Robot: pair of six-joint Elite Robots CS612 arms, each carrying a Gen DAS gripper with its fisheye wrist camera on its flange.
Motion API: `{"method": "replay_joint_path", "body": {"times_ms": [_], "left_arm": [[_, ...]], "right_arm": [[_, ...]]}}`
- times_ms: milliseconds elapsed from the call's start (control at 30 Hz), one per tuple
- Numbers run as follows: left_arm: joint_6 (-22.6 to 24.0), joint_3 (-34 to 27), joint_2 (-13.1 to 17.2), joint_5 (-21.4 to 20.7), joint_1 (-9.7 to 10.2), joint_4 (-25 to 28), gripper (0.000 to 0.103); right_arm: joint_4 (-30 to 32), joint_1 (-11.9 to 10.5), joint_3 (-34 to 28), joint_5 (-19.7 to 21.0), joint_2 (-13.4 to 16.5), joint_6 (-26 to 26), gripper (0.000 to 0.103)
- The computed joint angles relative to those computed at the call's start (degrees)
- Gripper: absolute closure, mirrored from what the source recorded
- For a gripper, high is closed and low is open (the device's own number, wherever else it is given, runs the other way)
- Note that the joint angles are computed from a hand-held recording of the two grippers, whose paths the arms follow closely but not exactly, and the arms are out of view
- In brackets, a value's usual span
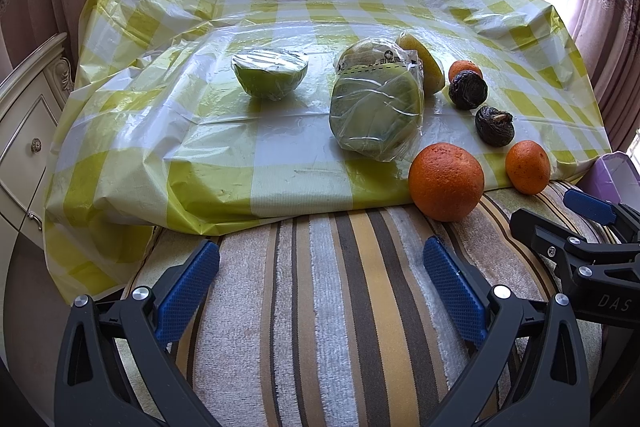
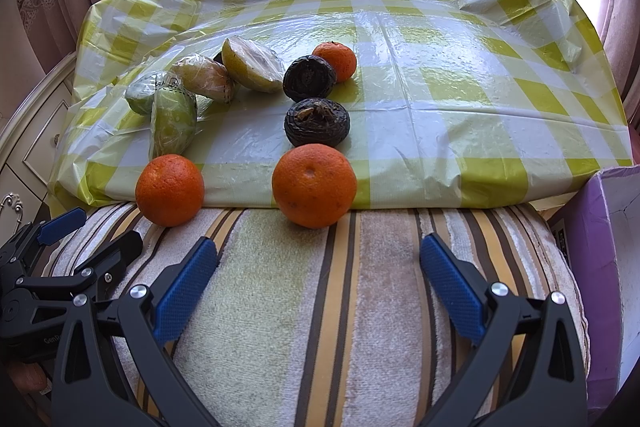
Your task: Organize fruits
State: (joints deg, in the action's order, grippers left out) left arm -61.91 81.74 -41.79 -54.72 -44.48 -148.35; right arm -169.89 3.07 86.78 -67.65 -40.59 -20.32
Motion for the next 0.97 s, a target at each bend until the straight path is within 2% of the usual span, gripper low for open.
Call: {"method": "replay_joint_path", "body": {"times_ms": [100,167,267,433,567,633,733,967], "left_arm": [[-1.31,1.1,-0.64,-3.02,0.45,-2.63,0.004],[-2.83,1.09,-0.9,-3.87,0.52,-2.02,0.004],[-1.55,0.69,-0.76,-2.58,0.08,-1.16,0.004],[-2.47,0.53,-0.66,-2.15,-0.02,-0.89,0.004],[-4.1,0.63,-0.57,2.55,-1.04,0.74,0.004],[-3.67,0.66,-0.58,2.19,-0.98,0.59,0.004],[-3.6,0.77,-0.61,-0.88,-0.23,-0.53,0.004],[-3.85,0.7,-0.52,-0.77,-0.26,-0.57,0.004]], "right_arm": [[-0.22,0.09,0.1,-0.43,-0.03,-0.19,0.001],[-0.17,0.1,0.06,-0.45,-0.04,-0.24,0.001],[-0.2,0.15,0.05,-0.64,-0.02,-0.3,0.001],[-0.14,0.25,-0.09,-0.95,0.03,-0.42,0.001],[-0.17,0.27,-0.26,-1.16,0.16,-0.58,0.001],[-0.13,0.27,-0.3,-1.14,0.17,-0.55,0.001],[-0.13,0.27,-0.23,-1.13,0.13,-0.57,0.001],[-0.18,0.28,-0.25,-1.17,0.15,-0.58,0.001]]}}
